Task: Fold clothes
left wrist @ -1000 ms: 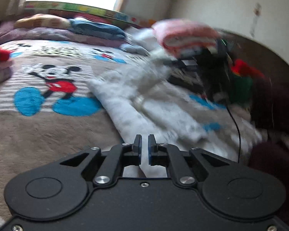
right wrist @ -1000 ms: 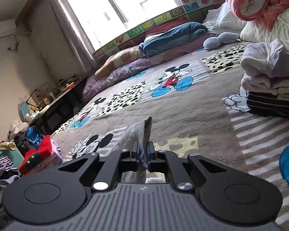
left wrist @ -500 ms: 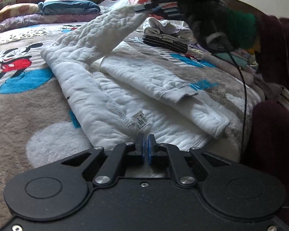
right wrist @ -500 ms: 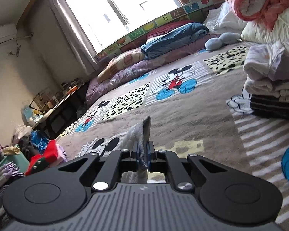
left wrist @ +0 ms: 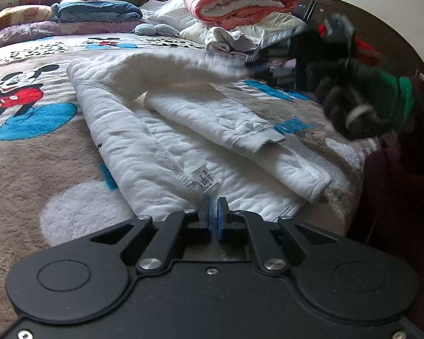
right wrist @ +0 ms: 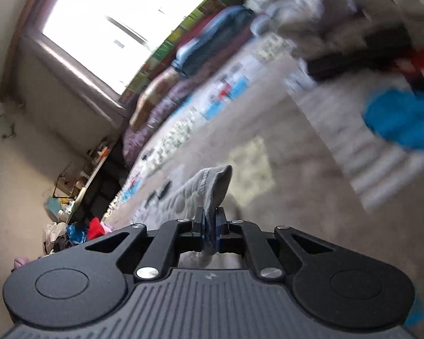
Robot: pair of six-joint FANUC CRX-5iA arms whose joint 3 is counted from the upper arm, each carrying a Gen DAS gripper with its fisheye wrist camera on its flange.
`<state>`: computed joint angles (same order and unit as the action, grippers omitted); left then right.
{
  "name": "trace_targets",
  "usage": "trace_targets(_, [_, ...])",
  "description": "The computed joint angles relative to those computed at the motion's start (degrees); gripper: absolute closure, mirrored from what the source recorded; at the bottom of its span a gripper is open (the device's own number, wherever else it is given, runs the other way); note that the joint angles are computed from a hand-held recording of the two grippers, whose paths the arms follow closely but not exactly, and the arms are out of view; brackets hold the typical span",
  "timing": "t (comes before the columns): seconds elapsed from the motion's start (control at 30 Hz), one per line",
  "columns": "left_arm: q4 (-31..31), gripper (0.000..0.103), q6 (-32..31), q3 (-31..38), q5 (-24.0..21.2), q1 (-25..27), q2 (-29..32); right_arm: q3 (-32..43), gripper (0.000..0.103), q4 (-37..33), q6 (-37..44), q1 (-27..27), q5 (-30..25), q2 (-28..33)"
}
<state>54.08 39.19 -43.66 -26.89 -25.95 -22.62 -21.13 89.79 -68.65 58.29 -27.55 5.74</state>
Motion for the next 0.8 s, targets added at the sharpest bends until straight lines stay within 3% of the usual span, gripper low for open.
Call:
trace_targets(0.1, [3.0, 0.1, -3.1, -0.7, -1.2, 0.6, -1.1, 1.1, 0.095, -10.1, 6.6, 2.5, -1.1, 1.4])
trace_targets(0.17, [6.6, 0.1, -6.2, -1.6, -1.8, 0.6, -1.9, 1.6, 0.095, -11.9, 7.4, 2.9, -1.3, 2.2])
trace_targets(0.37, [13.3, 0.1, -14.5, -2.9, -4.4, 1.3, -4.0, 1.8, 0.095, -9.7, 6.4, 2.2, -0.8, 3.0])
trace_targets(0.53, [25.9, 0.1, -22.7, -5.8, -1.2, 2.3, -7.6, 0.6, 0.095, -6.8, 4.1, 0.8, 0.9, 2.5])
trace_targets(0.67, [22.5, 0.1, -21.4, -4.8, 1.3, 5.3, -6.4, -0.5, 0.095, -4.0, 1.3, 0.1, 1.8, 2.2])
trace_targets(0.8, [16.0, 0.1, -20.9, -2.2, -1.6, 5.8, -2.2, -1.1, 0.095, -1.7, -1.4, -0.6, 2.5, 1.9])
